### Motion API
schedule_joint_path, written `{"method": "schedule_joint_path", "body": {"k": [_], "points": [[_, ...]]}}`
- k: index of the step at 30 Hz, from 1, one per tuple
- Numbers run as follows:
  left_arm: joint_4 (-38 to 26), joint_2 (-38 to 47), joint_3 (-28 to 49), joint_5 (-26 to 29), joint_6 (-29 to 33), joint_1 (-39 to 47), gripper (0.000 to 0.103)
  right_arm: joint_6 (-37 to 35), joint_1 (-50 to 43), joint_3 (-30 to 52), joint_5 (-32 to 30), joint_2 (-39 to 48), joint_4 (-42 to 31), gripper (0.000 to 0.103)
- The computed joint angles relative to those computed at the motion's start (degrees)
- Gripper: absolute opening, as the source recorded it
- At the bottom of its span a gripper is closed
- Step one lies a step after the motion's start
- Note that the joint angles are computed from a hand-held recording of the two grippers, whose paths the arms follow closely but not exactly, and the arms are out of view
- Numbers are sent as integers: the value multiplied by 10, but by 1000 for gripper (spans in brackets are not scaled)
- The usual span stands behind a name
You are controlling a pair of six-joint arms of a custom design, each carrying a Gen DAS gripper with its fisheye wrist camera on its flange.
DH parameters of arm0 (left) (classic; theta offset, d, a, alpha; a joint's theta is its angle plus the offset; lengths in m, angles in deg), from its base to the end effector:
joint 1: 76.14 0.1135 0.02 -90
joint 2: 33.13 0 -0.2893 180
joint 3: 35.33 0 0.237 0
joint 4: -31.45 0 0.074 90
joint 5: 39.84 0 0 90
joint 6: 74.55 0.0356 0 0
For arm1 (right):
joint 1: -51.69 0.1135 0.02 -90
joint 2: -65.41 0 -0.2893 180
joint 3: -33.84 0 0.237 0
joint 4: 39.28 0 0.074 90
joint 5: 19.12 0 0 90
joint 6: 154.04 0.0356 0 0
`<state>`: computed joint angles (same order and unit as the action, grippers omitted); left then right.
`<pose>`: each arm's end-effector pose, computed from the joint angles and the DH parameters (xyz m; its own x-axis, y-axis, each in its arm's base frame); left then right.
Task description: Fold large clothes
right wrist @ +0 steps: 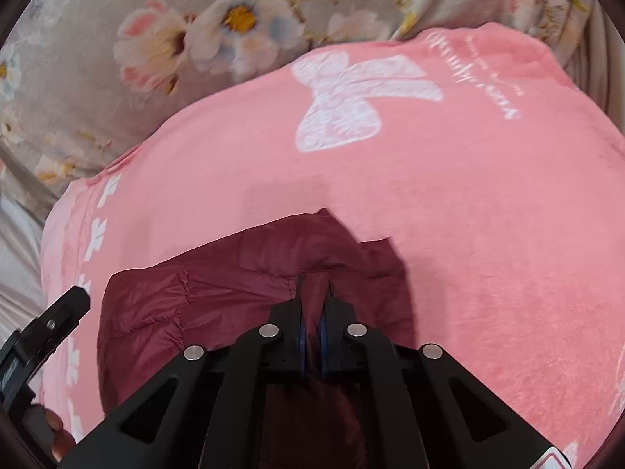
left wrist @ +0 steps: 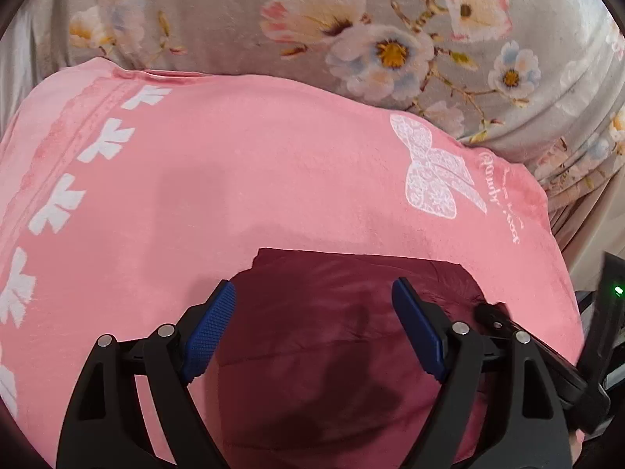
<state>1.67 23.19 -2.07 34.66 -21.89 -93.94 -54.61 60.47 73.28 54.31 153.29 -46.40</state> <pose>0.1391 -0.0347 0.1751 -0.6887 -0.3927 -0.6094 -0.3482 0.9165 -0.1971 0.2235 0.0448 0.1361 -0.8541 0.0270 -0.5194 -0.1680 0.9308 0.3247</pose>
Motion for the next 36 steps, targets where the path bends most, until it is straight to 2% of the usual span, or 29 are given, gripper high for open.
{"method": "schedule_joint_path", "body": {"k": [3,7,11,18,23,36], "points": [[69,83,0,0,-2,-14,80,-23,-67,-39,-33,-5,42,3],[162,208,3,-13,-17,-41,80,-49,-92,-50,-35,51,91,3],[211,269,0,-50,-23,-57,82,-51,-93,-34,-45,102,120,5],[307,325,-29,-56,-5,-39,88,-43,-74,-34,-48,181,199,8],[326,357,-28,-94,-12,-65,89,-39,-77,-50,-57,207,250,8],[322,402,-11,-143,-22,-97,89,-32,-55,-66,-24,212,288,8]]}}
